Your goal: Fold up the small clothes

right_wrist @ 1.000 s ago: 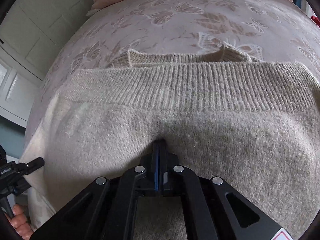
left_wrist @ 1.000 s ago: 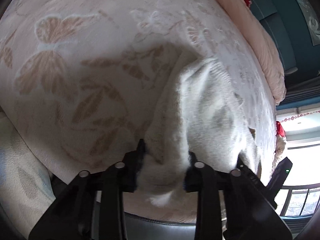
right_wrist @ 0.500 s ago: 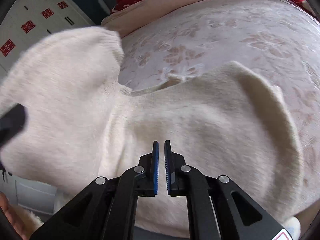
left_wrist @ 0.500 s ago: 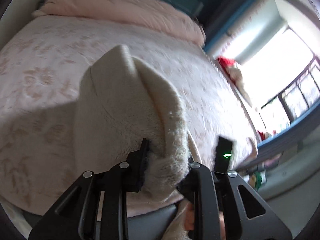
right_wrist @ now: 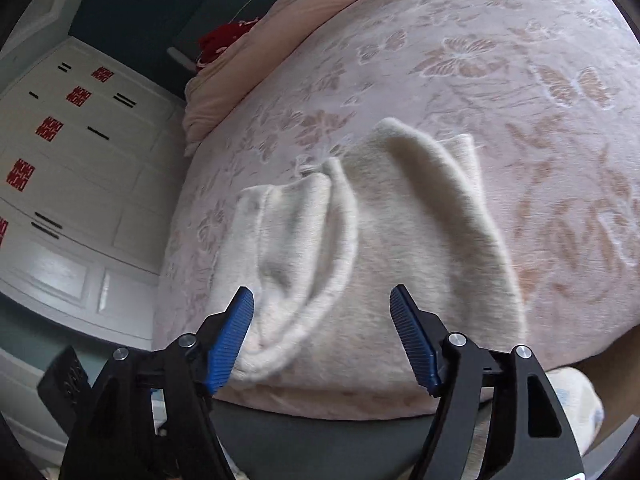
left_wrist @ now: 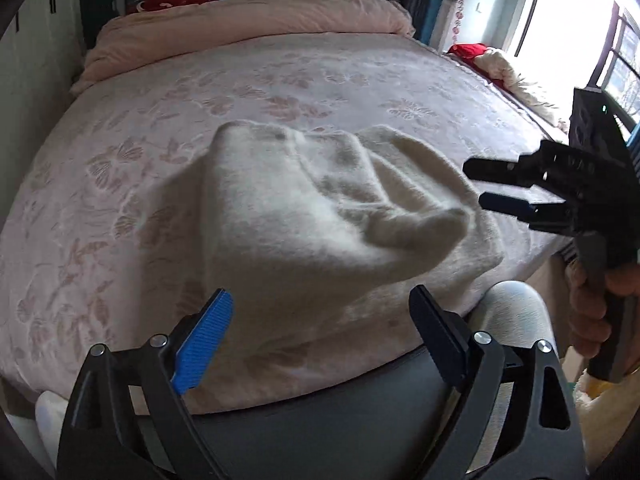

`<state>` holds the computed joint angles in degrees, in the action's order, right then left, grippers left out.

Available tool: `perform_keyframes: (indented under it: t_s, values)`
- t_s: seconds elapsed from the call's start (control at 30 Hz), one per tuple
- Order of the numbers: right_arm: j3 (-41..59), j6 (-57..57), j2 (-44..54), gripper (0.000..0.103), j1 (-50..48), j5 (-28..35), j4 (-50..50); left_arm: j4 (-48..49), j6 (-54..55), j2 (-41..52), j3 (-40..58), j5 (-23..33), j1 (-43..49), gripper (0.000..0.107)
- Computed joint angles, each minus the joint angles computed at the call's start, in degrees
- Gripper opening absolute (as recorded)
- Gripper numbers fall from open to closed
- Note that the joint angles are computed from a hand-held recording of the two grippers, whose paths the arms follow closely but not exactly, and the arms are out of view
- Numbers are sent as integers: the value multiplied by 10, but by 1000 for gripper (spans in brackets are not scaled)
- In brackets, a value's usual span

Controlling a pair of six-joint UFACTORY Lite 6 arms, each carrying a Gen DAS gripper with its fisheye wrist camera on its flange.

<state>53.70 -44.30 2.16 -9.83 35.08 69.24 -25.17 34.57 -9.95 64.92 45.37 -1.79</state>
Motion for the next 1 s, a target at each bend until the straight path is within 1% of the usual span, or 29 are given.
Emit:
perform_keyframes:
  t_s: [0.03,0.1,0.13,0.23,0.3,0.37,0.4,0.43,0.47,0.53,0.57,0.6,0.63,0.67,0.7,0.77,0.83,0.87,0.9,0.97,1.0]
  values:
    - [26,28,26,73,25,-10,-18,-4,10,8,-7,-5,15,87]
    - [76,105,76,73,71,-40,-82,17,-8,25,-19,-26,25,87]
    - [97,135,99,73,85,-45,-106,16,-2,24,-27,-29,32,87]
    - [153,216,160,73,120,-43,-160,40,-3,40,-49,-71,32,87]
    - [187,260,190,73,145,-48,-194,46,-1,40,-61,-74,32,87]
    - [222,316,213,64,172,-50,-242,35,12,49,-61,-62,38,87]
    - [242,362,222,46,190,-57,-288,29,15,52,-60,-60,37,87]
    - [251,389,222,21,201,-64,-322,20,23,46,-63,-59,38,87]
    - [259,405,216,21,211,-71,-344,16,28,37,-67,-63,36,87]
    - [274,388,190,19,206,-64,-334,15,31,33,-70,-78,28,86]
    - [284,373,174,19,205,-60,-322,16,26,41,-62,-83,23,74]
    - [295,340,152,18,198,-51,-292,24,14,59,-46,-77,19,54]
    - [302,322,131,18,194,-46,-278,43,-14,79,-27,-67,12,47]
    - [305,318,105,18,189,-43,-289,37,-30,106,0,-45,13,36]
    - [297,329,71,18,185,-50,-324,13,-28,126,21,-20,21,32]
    - [251,318,8,18,153,-57,-356,-23,-24,137,41,5,24,32]
    - [181,289,-23,19,94,-66,-363,-16,-35,134,45,0,3,32]
    - [149,276,-15,19,60,-72,-363,-6,-45,137,47,-4,-12,32]
    - [112,246,17,20,20,-87,-345,-3,-50,145,49,-6,-21,32]
    - [64,132,101,21,-36,-102,-245,3,-62,154,47,-11,-38,34]
    - [49,75,115,22,-64,-86,-185,9,-68,154,43,-12,-47,35]
